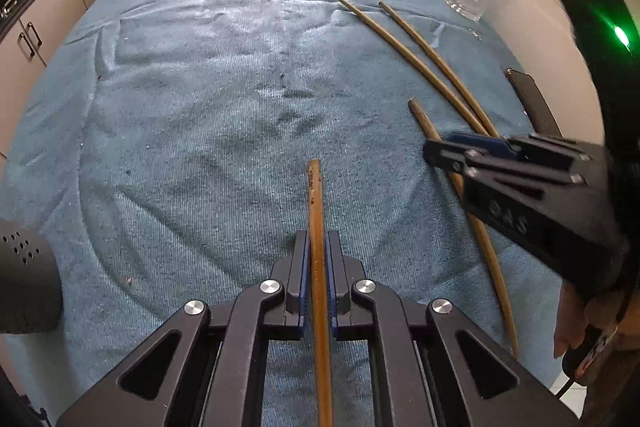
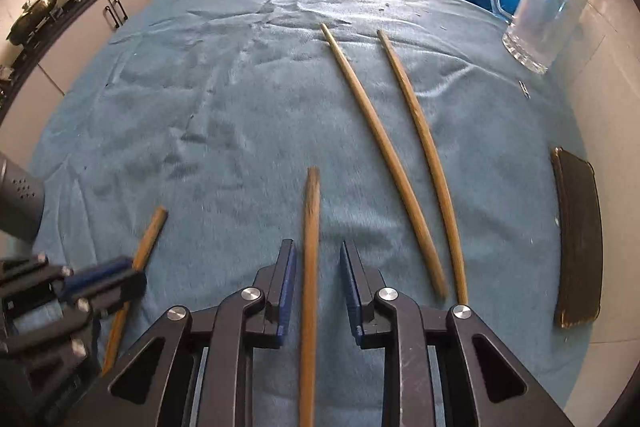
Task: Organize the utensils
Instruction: 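Close the left tool on a towel chopstick while the right tool grasps another, then lift both chopsticks upright and carry them over the black cup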
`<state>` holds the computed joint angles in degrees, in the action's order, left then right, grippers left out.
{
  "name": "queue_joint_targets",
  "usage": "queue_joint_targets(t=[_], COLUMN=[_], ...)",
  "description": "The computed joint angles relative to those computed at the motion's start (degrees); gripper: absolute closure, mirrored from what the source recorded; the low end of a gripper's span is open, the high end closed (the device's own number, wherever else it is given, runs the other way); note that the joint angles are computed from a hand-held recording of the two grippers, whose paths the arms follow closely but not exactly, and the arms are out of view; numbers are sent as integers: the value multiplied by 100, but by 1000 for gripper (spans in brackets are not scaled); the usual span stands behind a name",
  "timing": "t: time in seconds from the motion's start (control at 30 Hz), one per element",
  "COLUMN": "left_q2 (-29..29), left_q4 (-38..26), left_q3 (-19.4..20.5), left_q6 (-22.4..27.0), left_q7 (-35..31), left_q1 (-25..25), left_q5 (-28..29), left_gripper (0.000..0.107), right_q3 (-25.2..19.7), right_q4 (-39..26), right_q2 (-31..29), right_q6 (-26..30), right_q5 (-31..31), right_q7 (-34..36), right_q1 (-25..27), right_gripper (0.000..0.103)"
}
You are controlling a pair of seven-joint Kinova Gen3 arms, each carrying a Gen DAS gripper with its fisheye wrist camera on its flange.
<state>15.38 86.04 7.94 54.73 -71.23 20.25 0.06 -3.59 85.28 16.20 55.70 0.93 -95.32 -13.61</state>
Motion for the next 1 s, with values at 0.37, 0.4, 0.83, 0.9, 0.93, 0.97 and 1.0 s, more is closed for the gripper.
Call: queue_joint_targets(t=[0.37,0.4,0.83,0.9,0.93,0.97,1.0], left_q2=[-754,-910,-2441,-2609,-2711,-2818,-2881], left_q4=[845,958,1728,1797,1835,1869,1886], left_q3=[-3,-1,504,524,561,639,727], left_q6=[-639,-730,-1525,-1564,-1580,-1588,-1599], left_q7=[-15,-7,1097,1123,1169,1267,1361], left_q1=[-306,-324,-452,-488,-524,-585,-651], left_q5=[488,492,-560,-563,-591,-667,-747], left_gripper=[101,101,101,101,101,101,101], right_q3=[-46,-60,-42,-49,-53,-103,-102], right_q4=[546,641,2001,2110,2155,2221,2242], right_q2=[-396,-483,-2347,-2548,-2624,-2751,-2791], right_q6=[-762,-873,-2374,-2500,-2546,-2605,-2649], right_q5=[-111,-222,-1014,-1105,-1125,-1115,-1122], right_q7=[-306,-231,125,145,147,89,84], right_q1=[23,90,137,89,65,48,18], right_gripper=[96,96,95,95,95,95,95])
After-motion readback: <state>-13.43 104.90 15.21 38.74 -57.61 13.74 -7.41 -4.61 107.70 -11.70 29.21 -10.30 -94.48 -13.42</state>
